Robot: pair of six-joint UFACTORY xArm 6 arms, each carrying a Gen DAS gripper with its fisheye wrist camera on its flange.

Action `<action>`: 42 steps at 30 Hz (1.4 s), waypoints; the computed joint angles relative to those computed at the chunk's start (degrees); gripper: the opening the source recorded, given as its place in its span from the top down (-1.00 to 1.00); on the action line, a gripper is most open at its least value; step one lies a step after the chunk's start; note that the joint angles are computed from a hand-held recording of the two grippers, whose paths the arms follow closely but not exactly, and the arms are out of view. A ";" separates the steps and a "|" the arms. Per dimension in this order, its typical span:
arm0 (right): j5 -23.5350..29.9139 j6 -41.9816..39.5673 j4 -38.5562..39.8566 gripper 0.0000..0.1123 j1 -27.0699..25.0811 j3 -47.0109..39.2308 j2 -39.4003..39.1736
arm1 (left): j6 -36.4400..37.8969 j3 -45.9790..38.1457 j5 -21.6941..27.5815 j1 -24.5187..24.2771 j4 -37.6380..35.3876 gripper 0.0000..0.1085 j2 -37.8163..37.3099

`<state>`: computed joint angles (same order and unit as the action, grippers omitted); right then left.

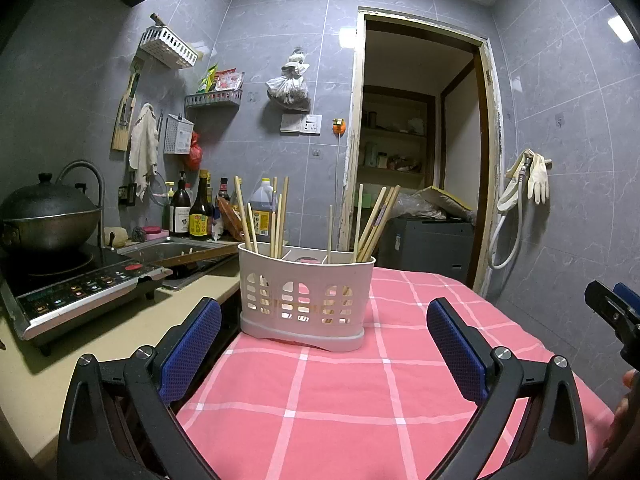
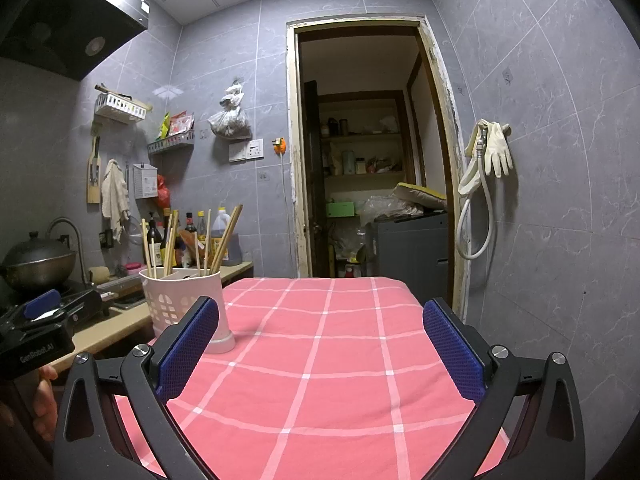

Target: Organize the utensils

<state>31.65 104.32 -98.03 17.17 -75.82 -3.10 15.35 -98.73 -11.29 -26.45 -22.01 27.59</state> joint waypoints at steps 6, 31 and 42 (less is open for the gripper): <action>0.13 0.08 -0.07 -0.83 0.08 0.00 0.00 | 1.77 -0.14 0.02 -0.29 -1.78 -0.86 -0.05; 0.22 0.15 -0.03 -0.83 0.14 0.01 0.00 | 1.76 -0.04 -0.33 -0.30 -1.55 -0.86 0.08; 0.10 0.15 0.04 -0.83 0.06 0.03 0.00 | 1.04 0.39 -0.43 -0.26 -0.69 -0.86 -0.05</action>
<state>31.75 104.47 -97.99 17.22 -75.79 -3.10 16.39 -98.33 -11.72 -26.71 -22.69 27.54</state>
